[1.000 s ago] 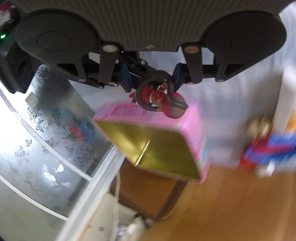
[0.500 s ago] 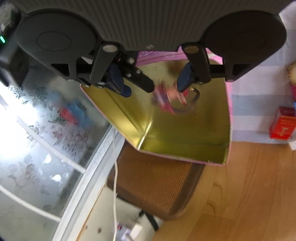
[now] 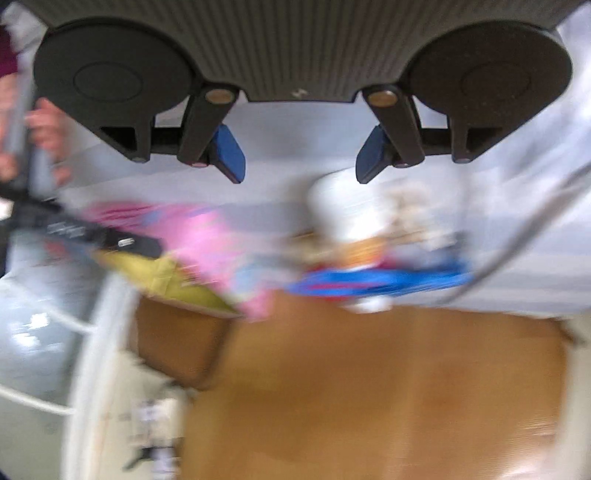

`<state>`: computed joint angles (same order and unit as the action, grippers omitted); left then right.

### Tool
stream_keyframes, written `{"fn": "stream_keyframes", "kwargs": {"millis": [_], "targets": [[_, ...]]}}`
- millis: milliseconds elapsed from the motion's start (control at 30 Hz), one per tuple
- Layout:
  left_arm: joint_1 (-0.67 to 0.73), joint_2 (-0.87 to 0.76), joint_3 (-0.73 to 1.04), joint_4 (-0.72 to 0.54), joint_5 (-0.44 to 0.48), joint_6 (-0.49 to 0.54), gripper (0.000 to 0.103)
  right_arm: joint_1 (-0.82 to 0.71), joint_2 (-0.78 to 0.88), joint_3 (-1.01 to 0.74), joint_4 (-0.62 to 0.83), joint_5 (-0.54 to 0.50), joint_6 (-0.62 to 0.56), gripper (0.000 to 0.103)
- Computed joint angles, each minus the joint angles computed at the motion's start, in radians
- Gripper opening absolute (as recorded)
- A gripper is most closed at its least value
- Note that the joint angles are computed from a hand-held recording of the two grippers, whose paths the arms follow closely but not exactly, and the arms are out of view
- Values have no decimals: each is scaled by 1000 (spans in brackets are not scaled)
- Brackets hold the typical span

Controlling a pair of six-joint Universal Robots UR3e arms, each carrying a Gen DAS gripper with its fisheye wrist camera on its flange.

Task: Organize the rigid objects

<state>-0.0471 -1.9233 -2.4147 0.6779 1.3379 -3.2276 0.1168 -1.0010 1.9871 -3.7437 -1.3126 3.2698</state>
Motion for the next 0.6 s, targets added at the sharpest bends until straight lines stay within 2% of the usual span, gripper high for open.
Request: {"fn": "stream_keyframes", "kwargs": {"millis": [67, 100, 133, 200, 233, 300, 367, 433, 500, 600], "targets": [[-1, -21, -28, 37, 125, 15, 68, 78, 55, -115, 102, 15, -5, 60], [19, -28, -49, 70, 138, 13, 68, 119, 84, -186, 167, 9, 4, 64], [50, -34, -77, 114, 118, 7, 68, 154, 113, -255, 231, 4, 26, 66], [121, -48, -128, 194, 44, -18, 68, 205, 181, -410, 356, 10, 109, 81], [142, -57, -145, 226, 22, -26, 68, 223, 223, -503, 418, 3, 161, 82], [149, -77, -167, 279, 11, -49, 68, 253, 301, -673, 527, -19, 237, 82], [177, -82, -182, 298, -39, -50, 68, 267, 380, -849, 664, -41, 250, 82], [209, -87, -213, 331, -82, -39, 68, 278, 431, -975, 820, -37, 259, 66], [212, -99, -216, 350, -96, -40, 69, 248, 433, -950, 819, 77, 277, 53], [255, -89, -251, 366, -168, -44, 69, 242, 341, -809, 792, 69, 211, 53]]}}
